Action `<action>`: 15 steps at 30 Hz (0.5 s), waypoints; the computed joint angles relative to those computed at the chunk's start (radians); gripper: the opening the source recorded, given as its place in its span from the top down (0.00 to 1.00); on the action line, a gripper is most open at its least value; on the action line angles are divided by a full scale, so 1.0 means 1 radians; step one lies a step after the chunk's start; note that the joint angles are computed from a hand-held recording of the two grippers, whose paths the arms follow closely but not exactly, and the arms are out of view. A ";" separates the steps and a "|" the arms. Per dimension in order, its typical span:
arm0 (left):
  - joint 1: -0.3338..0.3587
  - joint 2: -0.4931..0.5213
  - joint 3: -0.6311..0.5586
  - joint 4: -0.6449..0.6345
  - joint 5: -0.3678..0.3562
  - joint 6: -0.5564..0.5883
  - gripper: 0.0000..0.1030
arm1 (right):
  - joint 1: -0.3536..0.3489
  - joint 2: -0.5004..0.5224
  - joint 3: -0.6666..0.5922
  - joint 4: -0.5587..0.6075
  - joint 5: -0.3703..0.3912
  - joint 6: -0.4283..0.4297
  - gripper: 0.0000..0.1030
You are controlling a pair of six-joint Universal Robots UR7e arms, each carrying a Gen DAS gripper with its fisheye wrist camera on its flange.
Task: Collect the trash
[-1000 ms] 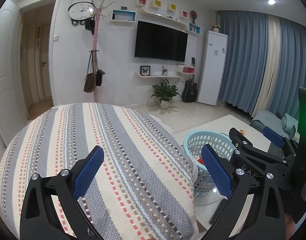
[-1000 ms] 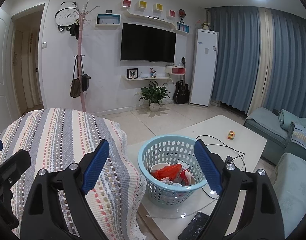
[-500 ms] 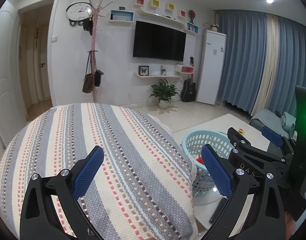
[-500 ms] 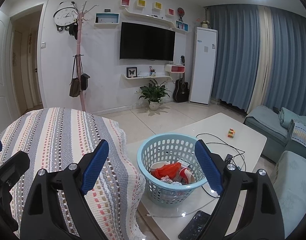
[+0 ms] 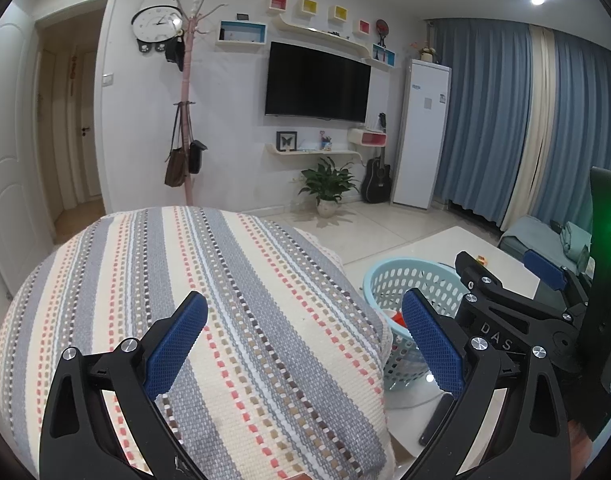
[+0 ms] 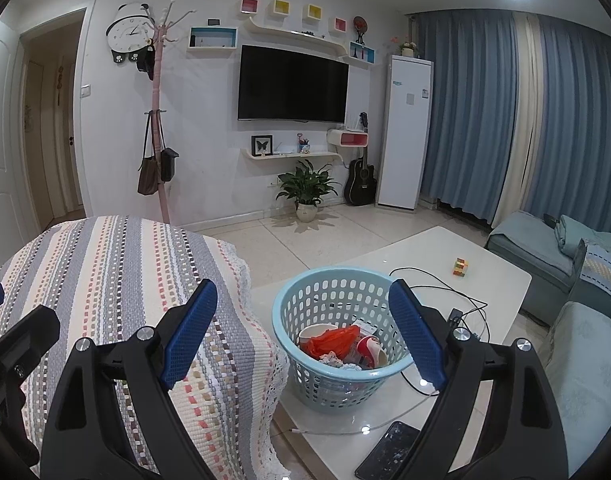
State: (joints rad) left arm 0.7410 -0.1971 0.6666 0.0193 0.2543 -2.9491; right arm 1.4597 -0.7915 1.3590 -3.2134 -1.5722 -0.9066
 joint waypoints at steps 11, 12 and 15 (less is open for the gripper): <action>-0.002 0.009 -0.014 0.020 -0.007 -0.003 0.08 | 0.000 -0.012 0.014 -0.014 0.007 0.001 0.19; -0.001 0.015 -0.029 0.035 -0.006 -0.010 0.08 | -0.001 -0.012 0.014 -0.016 0.007 0.001 0.19; -0.001 0.020 -0.037 0.044 -0.011 -0.011 0.08 | -0.001 -0.012 0.010 -0.013 0.000 0.005 0.19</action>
State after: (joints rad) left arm 0.7400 -0.1772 0.6296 0.0638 0.2434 -2.9603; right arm 1.4589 -0.8036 1.3685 -3.2265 -1.5720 -0.9015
